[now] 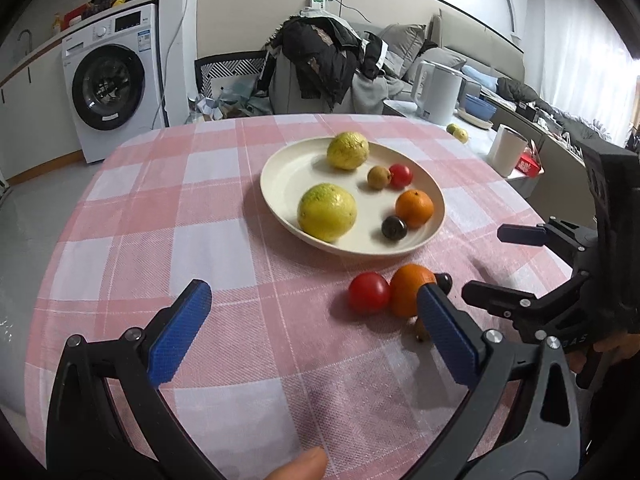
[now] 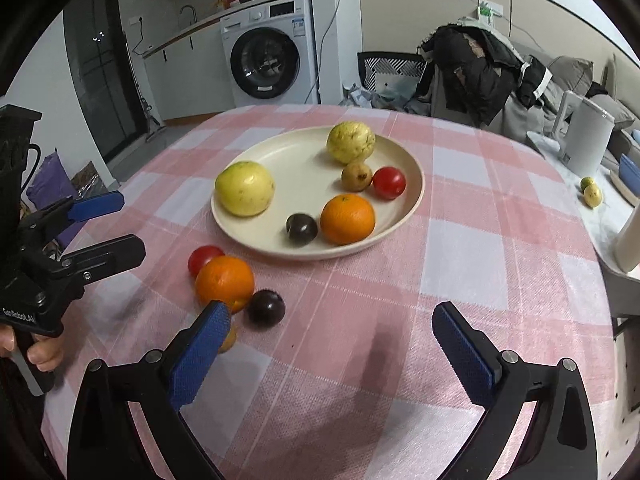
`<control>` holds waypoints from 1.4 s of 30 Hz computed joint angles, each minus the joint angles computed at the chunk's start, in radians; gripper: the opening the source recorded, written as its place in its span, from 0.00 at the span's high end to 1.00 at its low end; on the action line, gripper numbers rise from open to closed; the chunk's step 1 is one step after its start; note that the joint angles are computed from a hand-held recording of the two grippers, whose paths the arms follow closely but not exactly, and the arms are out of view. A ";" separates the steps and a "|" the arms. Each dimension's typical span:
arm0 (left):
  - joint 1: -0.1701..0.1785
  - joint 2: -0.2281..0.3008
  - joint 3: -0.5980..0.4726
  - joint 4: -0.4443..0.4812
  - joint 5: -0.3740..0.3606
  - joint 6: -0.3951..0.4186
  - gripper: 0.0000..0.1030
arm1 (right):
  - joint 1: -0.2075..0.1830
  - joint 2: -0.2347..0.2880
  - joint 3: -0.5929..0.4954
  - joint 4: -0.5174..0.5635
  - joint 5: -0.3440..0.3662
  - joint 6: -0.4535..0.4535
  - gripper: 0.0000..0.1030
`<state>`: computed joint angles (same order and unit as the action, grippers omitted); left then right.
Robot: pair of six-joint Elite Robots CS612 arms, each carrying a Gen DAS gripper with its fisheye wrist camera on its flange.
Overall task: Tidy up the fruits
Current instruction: 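Move the right tool to another dark plum while the left tool approaches a small brown fruit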
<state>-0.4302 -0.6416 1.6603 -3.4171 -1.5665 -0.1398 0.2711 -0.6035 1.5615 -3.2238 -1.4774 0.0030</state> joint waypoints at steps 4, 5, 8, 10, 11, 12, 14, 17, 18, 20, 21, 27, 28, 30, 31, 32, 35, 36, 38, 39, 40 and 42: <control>-0.009 0.005 -0.004 0.018 0.007 0.022 0.01 | 0.007 0.003 -0.007 0.029 -0.027 -0.009 0.00; -0.011 0.006 -0.005 0.020 0.011 0.023 0.01 | 0.007 0.003 -0.009 0.037 -0.025 -0.012 0.00; -0.012 0.010 -0.008 0.028 -0.004 0.030 0.01 | 0.011 0.006 -0.016 0.060 -0.040 -0.021 0.00; -0.014 0.011 -0.011 0.031 0.001 0.034 0.01 | 0.014 0.010 -0.022 0.077 -0.056 -0.021 0.00; -0.014 0.012 -0.011 0.032 0.003 0.035 0.01 | 0.015 0.011 -0.024 0.085 -0.059 -0.020 0.00; -0.014 0.011 -0.011 0.033 0.001 0.033 0.01 | 0.016 0.013 -0.027 0.093 -0.062 -0.021 0.00; -0.014 0.012 -0.011 0.033 -0.001 0.031 0.01 | 0.018 0.014 -0.030 0.099 -0.066 -0.021 0.00; -0.016 0.013 -0.012 0.032 0.003 0.028 0.01 | 0.018 0.015 -0.032 0.099 -0.059 -0.023 0.01; -0.016 0.014 -0.012 0.031 0.002 0.027 0.01 | 0.019 0.015 -0.032 0.099 -0.057 -0.027 0.01; -0.016 0.015 -0.013 0.032 0.001 0.027 0.01 | 0.020 0.016 -0.035 0.100 -0.059 -0.031 0.03; -0.017 0.016 -0.013 0.033 0.002 0.025 0.01 | 0.020 0.017 -0.036 0.102 -0.056 -0.033 0.04; -0.015 0.018 -0.016 0.039 0.003 0.018 0.01 | 0.018 0.022 -0.045 0.116 -0.022 -0.052 0.20; -0.013 0.017 -0.016 0.041 0.003 0.017 0.01 | 0.019 0.023 -0.046 0.111 -0.023 -0.057 0.21; -0.012 0.018 -0.018 0.044 0.003 0.016 0.01 | 0.018 0.022 -0.046 0.110 -0.011 -0.062 0.26; -0.012 0.018 -0.018 0.045 0.003 0.016 0.01 | 0.017 0.022 -0.045 0.108 -0.001 -0.066 0.29; -0.011 0.018 -0.018 0.046 0.002 0.016 0.01 | 0.019 0.022 -0.046 0.107 -0.008 -0.077 0.33; -0.011 0.018 -0.018 0.049 0.002 0.017 0.01 | 0.024 0.023 -0.046 0.102 -0.014 -0.101 0.42; -0.011 0.018 -0.018 0.048 0.002 0.016 0.01 | 0.024 0.022 -0.044 0.101 -0.009 -0.103 0.44; -0.009 0.018 -0.019 0.049 -0.006 0.018 0.01 | 0.024 0.022 -0.043 0.097 0.002 -0.109 0.50; -0.009 0.018 -0.019 0.048 -0.007 0.019 0.01 | 0.024 0.023 -0.043 0.095 0.008 -0.109 0.51; -0.010 0.019 -0.019 0.049 -0.005 0.020 0.01 | 0.023 0.023 -0.044 0.095 0.012 -0.110 0.52; -0.010 0.019 -0.019 0.047 -0.006 0.020 0.01 | 0.022 0.023 -0.044 0.096 0.021 -0.108 0.52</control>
